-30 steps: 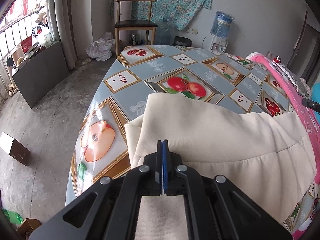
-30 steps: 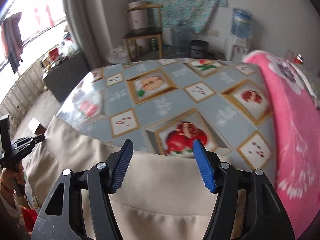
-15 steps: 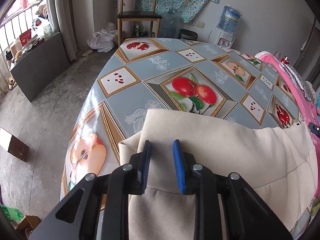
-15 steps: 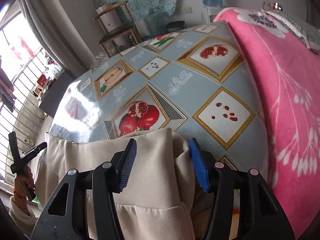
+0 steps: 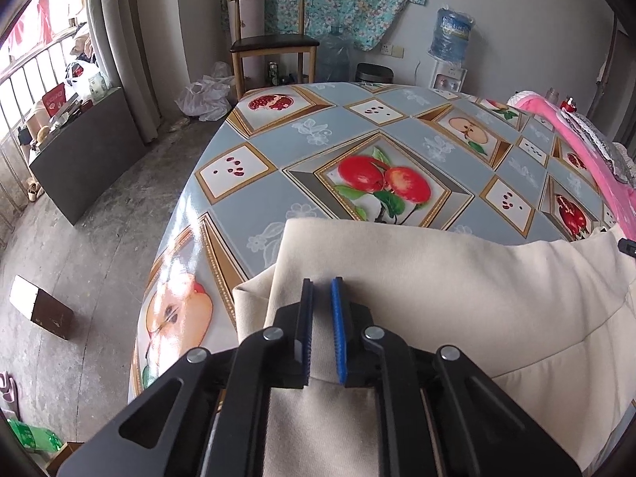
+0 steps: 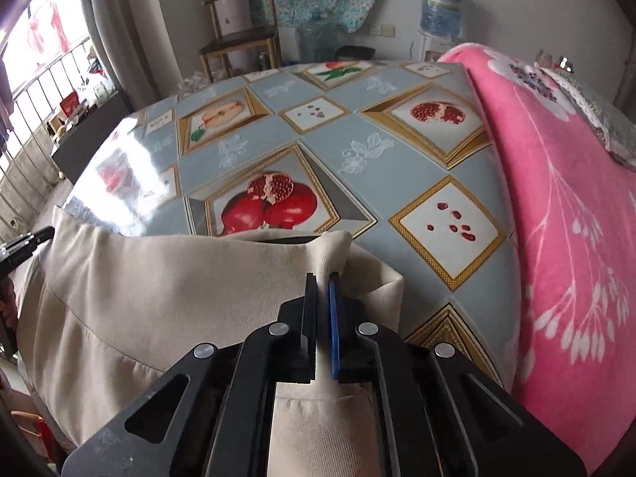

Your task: Fold large clothes

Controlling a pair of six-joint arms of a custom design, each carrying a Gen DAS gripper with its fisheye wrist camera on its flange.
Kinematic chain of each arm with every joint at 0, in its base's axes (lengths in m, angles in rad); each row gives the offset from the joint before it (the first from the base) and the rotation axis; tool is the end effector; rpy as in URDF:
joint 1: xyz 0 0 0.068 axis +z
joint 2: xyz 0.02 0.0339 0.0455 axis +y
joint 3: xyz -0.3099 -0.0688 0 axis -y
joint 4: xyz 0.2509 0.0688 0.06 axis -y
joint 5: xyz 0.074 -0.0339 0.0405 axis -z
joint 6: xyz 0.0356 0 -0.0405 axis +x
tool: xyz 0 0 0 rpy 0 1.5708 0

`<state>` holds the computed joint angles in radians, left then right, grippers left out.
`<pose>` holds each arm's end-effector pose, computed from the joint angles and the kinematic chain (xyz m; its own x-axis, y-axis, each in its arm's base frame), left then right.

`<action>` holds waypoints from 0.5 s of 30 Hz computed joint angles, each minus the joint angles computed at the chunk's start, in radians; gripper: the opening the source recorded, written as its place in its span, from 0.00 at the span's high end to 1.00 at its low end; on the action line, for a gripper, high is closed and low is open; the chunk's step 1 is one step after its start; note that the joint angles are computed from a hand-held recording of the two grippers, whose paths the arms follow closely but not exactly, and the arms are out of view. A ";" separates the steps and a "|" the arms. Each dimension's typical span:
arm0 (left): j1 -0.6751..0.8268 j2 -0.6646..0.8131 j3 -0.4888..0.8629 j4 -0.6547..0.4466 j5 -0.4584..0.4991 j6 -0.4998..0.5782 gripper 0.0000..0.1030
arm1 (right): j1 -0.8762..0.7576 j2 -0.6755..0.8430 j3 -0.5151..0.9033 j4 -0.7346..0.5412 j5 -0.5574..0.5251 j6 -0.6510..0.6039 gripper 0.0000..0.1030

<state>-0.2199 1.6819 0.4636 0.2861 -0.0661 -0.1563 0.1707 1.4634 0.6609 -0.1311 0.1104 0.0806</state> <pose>0.2568 -0.0550 0.1188 -0.8019 0.0201 -0.5971 0.0551 0.9977 -0.0404 0.2661 0.0419 0.1950 -0.7979 -0.0563 -0.6001 -0.0401 0.9984 -0.0404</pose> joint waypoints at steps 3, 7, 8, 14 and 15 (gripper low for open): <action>0.006 -0.001 -0.002 0.003 0.000 0.005 0.94 | -0.016 -0.079 -0.024 0.017 0.002 0.032 0.96; 0.007 -0.001 0.002 -0.005 0.001 0.007 0.94 | -0.027 0.057 -0.007 0.046 0.016 0.038 0.95; 0.008 0.000 0.003 -0.006 0.001 0.009 0.94 | -0.021 0.098 0.002 0.048 0.032 0.034 0.95; 0.017 -0.149 -0.041 -0.054 0.008 0.024 0.89 | 0.058 -0.111 -0.003 -0.087 0.135 0.090 0.60; 0.015 -0.217 -0.060 -0.084 0.019 0.028 0.81 | 0.090 -0.175 -0.005 -0.135 0.167 0.101 0.50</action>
<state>-0.2047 1.4646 0.4033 0.2019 -0.0467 -0.1287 0.2604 1.2883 0.6554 -0.2663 0.2776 0.1820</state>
